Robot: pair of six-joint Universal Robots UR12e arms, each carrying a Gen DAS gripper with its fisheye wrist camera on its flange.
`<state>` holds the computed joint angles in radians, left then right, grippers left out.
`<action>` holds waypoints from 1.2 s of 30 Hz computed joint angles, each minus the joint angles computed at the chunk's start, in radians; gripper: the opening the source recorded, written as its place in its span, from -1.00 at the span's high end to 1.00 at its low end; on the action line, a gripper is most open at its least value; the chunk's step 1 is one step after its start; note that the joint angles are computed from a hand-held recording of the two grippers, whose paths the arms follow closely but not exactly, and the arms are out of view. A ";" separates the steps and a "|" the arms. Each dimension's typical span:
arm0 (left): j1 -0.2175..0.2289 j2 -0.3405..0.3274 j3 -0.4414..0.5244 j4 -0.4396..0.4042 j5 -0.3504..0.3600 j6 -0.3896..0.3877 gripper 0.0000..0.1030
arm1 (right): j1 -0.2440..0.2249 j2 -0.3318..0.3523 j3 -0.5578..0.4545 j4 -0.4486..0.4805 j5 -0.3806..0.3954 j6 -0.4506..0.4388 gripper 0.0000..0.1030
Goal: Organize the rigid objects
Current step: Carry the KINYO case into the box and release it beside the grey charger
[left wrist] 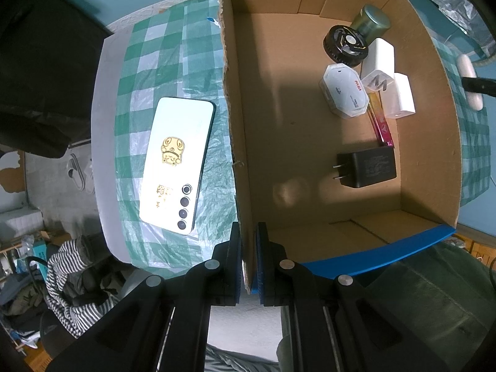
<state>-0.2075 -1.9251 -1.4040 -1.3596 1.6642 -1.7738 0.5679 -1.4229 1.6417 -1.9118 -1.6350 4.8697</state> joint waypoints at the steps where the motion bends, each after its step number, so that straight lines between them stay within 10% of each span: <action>1: 0.000 0.000 0.000 0.001 0.000 0.001 0.84 | -0.001 0.004 -0.009 0.001 -0.006 -0.017 0.28; 36: 0.001 -0.001 0.002 -0.001 -0.002 0.001 0.84 | -0.053 0.192 -0.190 0.001 0.094 -0.552 0.28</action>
